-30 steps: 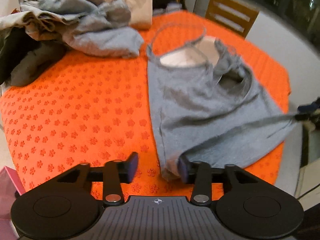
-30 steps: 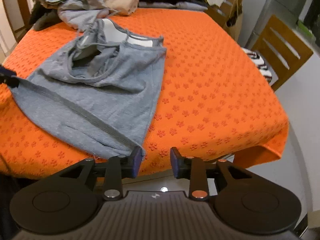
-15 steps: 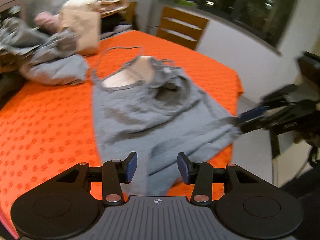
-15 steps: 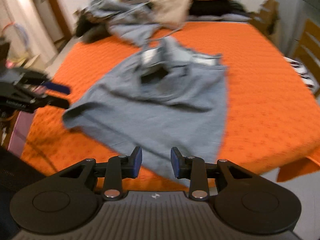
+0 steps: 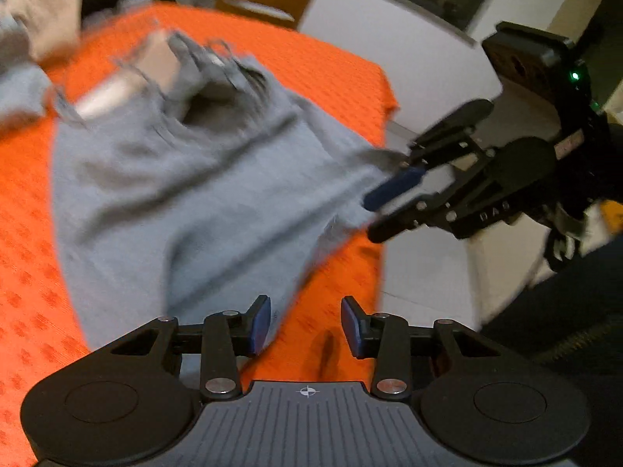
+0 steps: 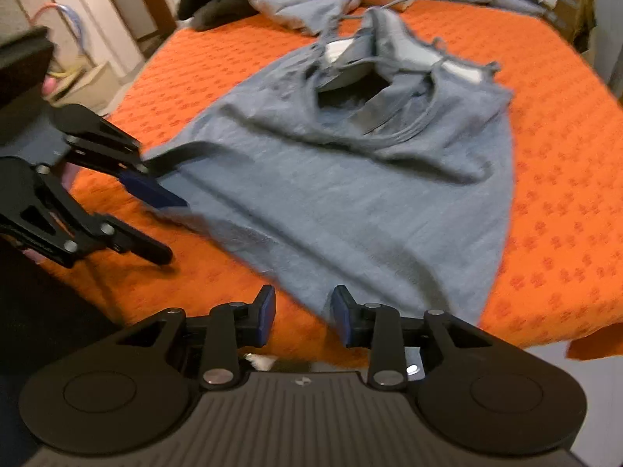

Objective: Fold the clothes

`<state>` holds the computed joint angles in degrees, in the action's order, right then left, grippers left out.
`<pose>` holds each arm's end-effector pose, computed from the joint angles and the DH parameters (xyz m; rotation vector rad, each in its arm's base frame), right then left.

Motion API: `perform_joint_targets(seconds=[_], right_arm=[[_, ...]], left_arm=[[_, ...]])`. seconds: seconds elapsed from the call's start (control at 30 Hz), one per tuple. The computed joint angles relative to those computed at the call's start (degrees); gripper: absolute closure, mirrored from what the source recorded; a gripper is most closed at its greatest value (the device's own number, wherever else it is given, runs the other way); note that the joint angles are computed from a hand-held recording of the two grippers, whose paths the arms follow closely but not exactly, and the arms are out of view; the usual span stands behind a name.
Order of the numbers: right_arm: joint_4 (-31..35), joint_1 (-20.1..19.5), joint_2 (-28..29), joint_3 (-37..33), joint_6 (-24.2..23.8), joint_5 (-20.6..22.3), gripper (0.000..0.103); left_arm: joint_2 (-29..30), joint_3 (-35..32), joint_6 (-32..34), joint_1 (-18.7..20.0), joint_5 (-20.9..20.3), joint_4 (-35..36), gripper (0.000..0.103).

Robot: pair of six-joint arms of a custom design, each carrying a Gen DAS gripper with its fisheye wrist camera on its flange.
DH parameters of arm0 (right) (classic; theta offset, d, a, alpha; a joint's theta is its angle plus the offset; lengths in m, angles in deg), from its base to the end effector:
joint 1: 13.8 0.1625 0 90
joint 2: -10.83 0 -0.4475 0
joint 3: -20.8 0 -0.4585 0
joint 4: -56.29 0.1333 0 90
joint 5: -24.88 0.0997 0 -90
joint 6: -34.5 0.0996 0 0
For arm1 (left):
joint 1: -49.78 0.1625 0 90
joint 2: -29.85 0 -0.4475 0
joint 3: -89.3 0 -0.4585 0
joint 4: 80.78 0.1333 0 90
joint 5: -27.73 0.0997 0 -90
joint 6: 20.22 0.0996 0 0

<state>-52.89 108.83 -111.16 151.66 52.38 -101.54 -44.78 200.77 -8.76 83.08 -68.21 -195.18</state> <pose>0.2395 -0.2366 0.4103 0.2555 -2.5709 0.5732 -0.4018 -0.4111 0.2009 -1.7266 -2.5834 -0.3746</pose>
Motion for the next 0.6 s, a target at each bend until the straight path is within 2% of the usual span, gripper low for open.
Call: perform_joint_targets(seconds=[0.03,0.1,0.23,0.37,0.5,0.6], right_arm=[[1.27,-0.20,-0.36,-0.29,-0.34,2.13,0.065],[5.20,-0.12,-0.59,-1.13,-0.57,5.30,0.065],[9.68,2.32,-1.06,-2.14,2.62,3.83,0.065],[10.71,4.92,-1.60,-2.84,7.67,-2.01,0.065],[11.91,6.98,-0.90,-2.87,13.53,-11.78,0.065],[14.68,6.88,0.06,-2.65,16.67,-17.72,0.065]], left_arm=[[0.01,-0.29,0.54,0.40,-1.15,1.53,0.061],[-0.63,-0.23,0.68,0.66,-0.68,2.89,0.061],[-2.54,-0.10,-1.58,1.21,1.16,2.33,0.061],[-5.23,0.87,-3.91,0.34,5.68,-1.87,0.061],[-7.10,3.56,-3.44,-2.40,15.16,-8.39,0.061],[-6.87,5.12,-1.35,-3.85,20.74,-10.92,0.060]])
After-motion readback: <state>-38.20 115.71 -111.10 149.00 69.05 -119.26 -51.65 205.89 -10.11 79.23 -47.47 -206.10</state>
